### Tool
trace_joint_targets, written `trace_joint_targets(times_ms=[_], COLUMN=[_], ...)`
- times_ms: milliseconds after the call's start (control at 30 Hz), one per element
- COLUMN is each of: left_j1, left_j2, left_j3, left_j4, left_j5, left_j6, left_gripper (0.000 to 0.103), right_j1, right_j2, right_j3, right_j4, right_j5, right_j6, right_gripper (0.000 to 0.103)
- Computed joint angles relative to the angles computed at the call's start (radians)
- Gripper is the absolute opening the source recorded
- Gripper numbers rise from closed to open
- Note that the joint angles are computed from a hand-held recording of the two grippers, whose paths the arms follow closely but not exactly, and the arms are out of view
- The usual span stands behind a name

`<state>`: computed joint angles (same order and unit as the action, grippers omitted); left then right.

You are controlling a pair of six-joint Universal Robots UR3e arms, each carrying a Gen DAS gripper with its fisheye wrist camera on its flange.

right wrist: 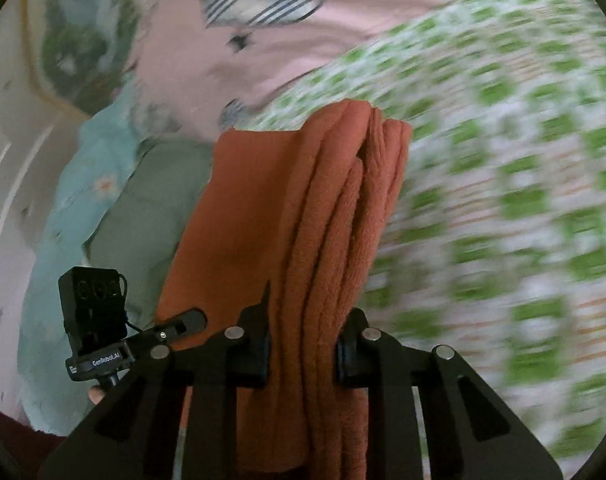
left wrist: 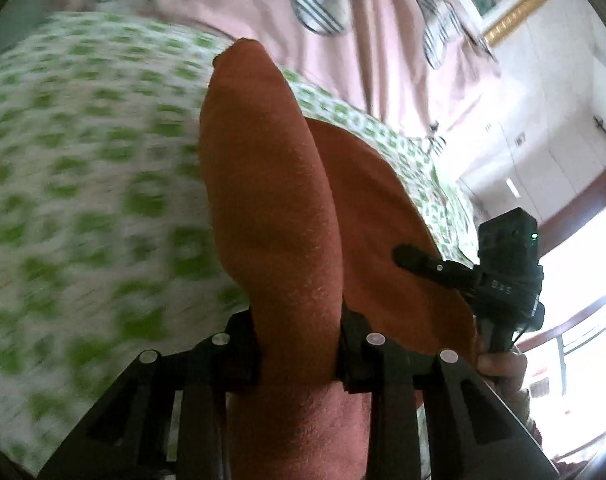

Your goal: Fold small clothes

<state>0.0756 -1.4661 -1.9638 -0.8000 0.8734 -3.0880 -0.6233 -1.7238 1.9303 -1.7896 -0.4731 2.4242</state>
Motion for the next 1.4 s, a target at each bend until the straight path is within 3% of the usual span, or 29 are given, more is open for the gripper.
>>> trace_joint_targets(times_ms=[167, 267, 367, 467, 533, 700, 933, 967, 1000, 1033, 1100, 1267, 1400], left_j1=[0.292, 0.429, 0.492, 0.516, 0.509, 0.496, 0.348, 0.331, 0.334, 0.326, 0.314, 0.292, 0.299], left_j2=[0.348, 0.454, 0.466, 0.477, 0.462, 0.305, -0.111, -0.18, -0.214, -0.265, -0.357, -0.481, -0.431], left_j3=[-0.149, -0.212, -0.278, -0.309, -0.301, -0.234, 0.022, 0.09, 0.127, 0.179, 0.281, 0.475, 0.455], left_j4=[-0.384, -0.555, -0.601, -0.615, -0.609, -0.493, -0.142, -0.103, -0.092, -0.065, -0.038, -0.052, -0.011], left_j5=[-0.046, -0.055, -0.054, -0.055, -0.051, -0.048, -0.034, -0.02, -0.018, -0.015, -0.018, 0.019, 0.082], left_j6=[0.249, 0.388, 0.459, 0.5, 0.5, 0.428, 0.132, 0.076, 0.058, 0.019, -0.027, -0.062, -0.06], left_gripper=[0.029, 0.029, 0.031, 0.039, 0.051, 0.068, 0.065, 0.064, 0.054, 0.036, 0.013, 0.009, 0.013], right_j1=[0.226, 0.321, 0.353, 0.359, 0.347, 0.325, 0.318, 0.316, 0.311, 0.31, 0.302, 0.296, 0.287], right_j2=[0.108, 0.187, 0.221, 0.236, 0.24, 0.213, 0.211, 0.211, 0.211, 0.209, 0.205, 0.196, 0.141], right_j3=[0.048, 0.054, 0.087, 0.109, 0.131, 0.161, 0.175, 0.177, 0.178, 0.183, 0.19, 0.203, 0.226], right_j4=[-0.326, -0.483, -0.588, -0.647, -0.661, -0.657, -0.66, -0.656, -0.646, -0.649, -0.643, -0.648, -0.657], right_j5=[-0.016, -0.054, -0.096, -0.149, -0.148, -0.155, -0.151, -0.148, -0.142, -0.14, -0.134, -0.132, -0.163], right_j6=[0.214, 0.319, 0.377, 0.404, 0.402, 0.388, 0.384, 0.381, 0.373, 0.374, 0.362, 0.362, 0.406], right_gripper=[0.024, 0.024, 0.024, 0.024, 0.025, 0.027, 0.027, 0.027, 0.027, 0.027, 0.027, 0.029, 0.034])
